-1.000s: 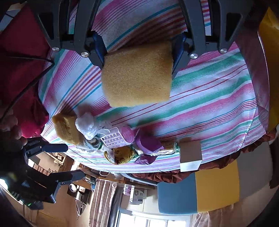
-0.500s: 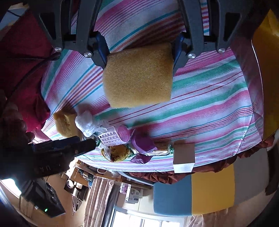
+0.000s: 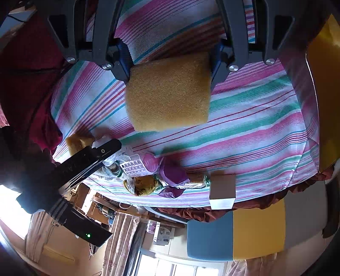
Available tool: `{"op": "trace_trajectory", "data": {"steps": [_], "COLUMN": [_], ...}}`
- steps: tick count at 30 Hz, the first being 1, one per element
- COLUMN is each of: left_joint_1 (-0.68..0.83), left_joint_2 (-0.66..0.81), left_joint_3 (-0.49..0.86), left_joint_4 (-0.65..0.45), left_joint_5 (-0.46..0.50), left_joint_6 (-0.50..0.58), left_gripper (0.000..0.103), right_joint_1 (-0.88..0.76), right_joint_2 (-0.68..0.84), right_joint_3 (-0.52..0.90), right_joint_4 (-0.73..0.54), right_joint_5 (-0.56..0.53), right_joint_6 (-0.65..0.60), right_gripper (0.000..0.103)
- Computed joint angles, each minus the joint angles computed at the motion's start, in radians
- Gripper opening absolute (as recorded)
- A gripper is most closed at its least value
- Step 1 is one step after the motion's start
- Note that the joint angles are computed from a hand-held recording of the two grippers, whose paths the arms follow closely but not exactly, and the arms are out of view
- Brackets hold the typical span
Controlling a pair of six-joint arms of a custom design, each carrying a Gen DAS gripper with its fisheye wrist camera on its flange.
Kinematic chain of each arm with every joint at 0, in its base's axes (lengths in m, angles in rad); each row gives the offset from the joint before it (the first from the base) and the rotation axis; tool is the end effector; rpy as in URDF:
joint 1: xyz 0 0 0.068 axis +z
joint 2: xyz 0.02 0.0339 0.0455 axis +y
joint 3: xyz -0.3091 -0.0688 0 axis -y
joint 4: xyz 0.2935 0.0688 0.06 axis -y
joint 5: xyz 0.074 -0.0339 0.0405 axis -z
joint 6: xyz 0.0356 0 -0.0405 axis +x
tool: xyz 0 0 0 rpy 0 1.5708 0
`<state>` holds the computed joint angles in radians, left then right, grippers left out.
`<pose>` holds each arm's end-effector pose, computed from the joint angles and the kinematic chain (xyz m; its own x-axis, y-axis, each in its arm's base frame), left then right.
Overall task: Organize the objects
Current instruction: 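Lift the sponge with the left gripper while the right gripper grasps the clear plastic bag, then drop the sponge into the gold tray with the left gripper while the right holds the plastic bag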
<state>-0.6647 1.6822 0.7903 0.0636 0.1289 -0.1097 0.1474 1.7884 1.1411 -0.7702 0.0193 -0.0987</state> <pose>0.2800 -0.2252 0.1494 -0.6509 0.3721 -0.6617 0.6125 0.7723 -0.1682 0.3698 0.0542 0.1779 -0.9586 -0.2419 -0.1501 -0.2396 0.9703 -0.0340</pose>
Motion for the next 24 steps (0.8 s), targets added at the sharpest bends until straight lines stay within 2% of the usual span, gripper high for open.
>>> {"op": "trace_trajectory", "data": {"steps": [1, 7, 12, 14, 18, 19, 20, 24], "left_joint_1": [0.000, 0.004, 0.006, 0.005, 0.006, 0.004, 0.000, 0.020], "left_joint_2": [0.000, 0.000, -0.004, -0.011, -0.060, -0.085, -0.114, -0.215], "left_joint_3": [0.000, -0.008, -0.013, -0.013, -0.030, -0.039, -0.046, -0.053], "left_joint_4": [0.000, 0.017, 0.025, 0.019, 0.016, 0.018, 0.018, -0.015], "left_joint_5": [0.000, 0.007, 0.011, 0.010, 0.001, -0.003, -0.011, -0.010], "left_joint_6": [0.000, 0.005, -0.001, -0.002, -0.010, -0.007, -0.002, -0.022], "left_gripper": [0.061, 0.060, 0.060, 0.060, 0.059, 0.059, 0.059, 0.060], "right_joint_1": [0.003, 0.016, 0.050, 0.049, 0.061, 0.067, 0.075, 0.095], "right_joint_2": [0.014, -0.009, -0.056, -0.076, -0.065, -0.057, -0.040, -0.053], "right_joint_3": [0.006, -0.020, -0.079, -0.100, -0.127, -0.140, -0.136, -0.151], "right_joint_4": [-0.012, -0.007, 0.018, 0.063, 0.162, 0.191, 0.200, 0.218], "right_joint_5": [0.003, 0.022, -0.042, -0.111, -0.166, -0.157, -0.121, -0.086], "right_joint_6": [-0.001, 0.029, 0.076, 0.107, 0.184, 0.195, 0.197, 0.203], "right_gripper": [0.062, 0.056, 0.056, 0.056, 0.056, 0.055, 0.048, 0.045]}}
